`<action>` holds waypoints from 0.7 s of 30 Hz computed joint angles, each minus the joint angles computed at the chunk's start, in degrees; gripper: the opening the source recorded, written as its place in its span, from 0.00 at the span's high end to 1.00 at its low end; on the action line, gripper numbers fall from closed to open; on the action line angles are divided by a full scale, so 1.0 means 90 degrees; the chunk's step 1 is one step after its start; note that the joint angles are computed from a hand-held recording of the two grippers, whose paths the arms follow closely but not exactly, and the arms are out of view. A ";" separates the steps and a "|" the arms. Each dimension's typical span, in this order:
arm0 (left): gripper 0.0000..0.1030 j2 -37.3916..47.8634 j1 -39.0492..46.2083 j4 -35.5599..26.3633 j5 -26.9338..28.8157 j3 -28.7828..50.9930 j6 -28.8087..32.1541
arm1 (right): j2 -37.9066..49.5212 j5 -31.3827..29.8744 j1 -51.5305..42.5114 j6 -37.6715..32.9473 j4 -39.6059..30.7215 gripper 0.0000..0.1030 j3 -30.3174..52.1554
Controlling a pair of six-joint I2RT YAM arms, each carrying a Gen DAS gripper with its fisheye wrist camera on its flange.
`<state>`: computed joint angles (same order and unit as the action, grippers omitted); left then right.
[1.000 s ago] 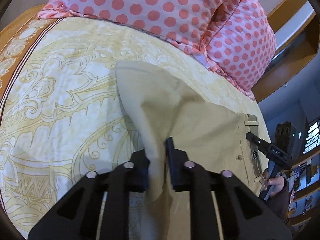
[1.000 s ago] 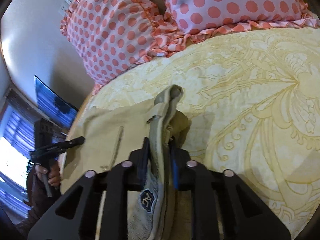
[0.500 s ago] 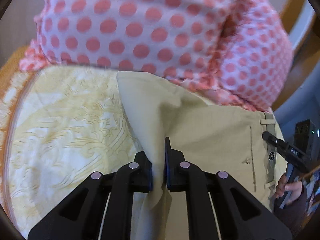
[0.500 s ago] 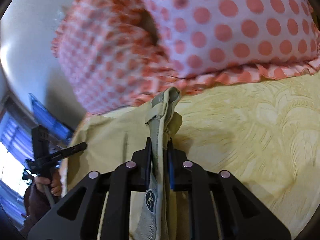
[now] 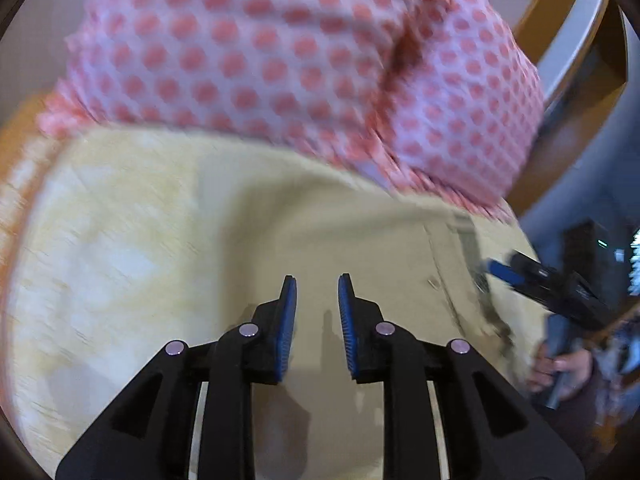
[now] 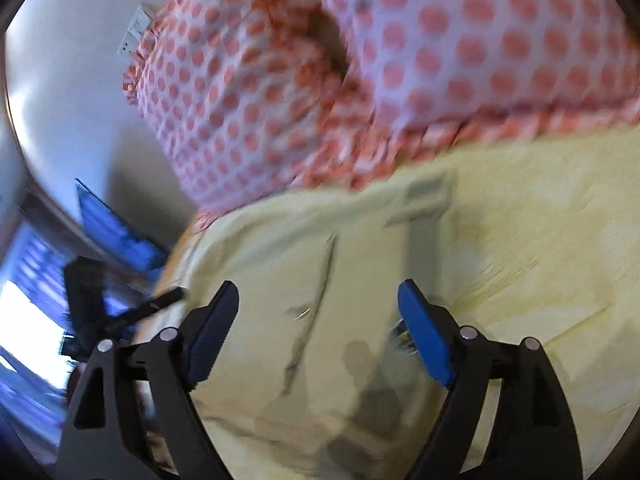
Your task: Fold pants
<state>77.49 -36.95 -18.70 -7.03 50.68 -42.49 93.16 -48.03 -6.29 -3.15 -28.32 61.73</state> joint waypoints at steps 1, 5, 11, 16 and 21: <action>0.80 0.0306 0.0071 -0.0009 0.0200 0.0091 -0.0057 | 0.0215 0.0105 0.0068 0.0158 -0.0067 0.21 0.0075; 0.82 0.0820 0.0506 0.0560 0.0680 -0.0128 -0.0427 | 0.0572 -0.0210 -0.0066 0.0980 0.0409 0.21 -0.0042; 0.57 -0.0304 -0.1065 -0.0656 -0.1695 -0.0271 -0.0776 | -0.1771 0.0991 0.0157 0.0235 0.0527 0.02 -0.1507; 0.08 -0.0014 -0.3980 -0.3202 -0.4661 0.0154 -0.3441 | -0.5009 0.2178 0.0706 -0.0202 0.0392 0.02 -0.3495; 0.07 0.1700 -0.5286 -0.4856 -0.4955 0.0905 -0.5904 | -0.7212 0.4368 0.2796 0.0666 -0.0084 0.02 -0.4703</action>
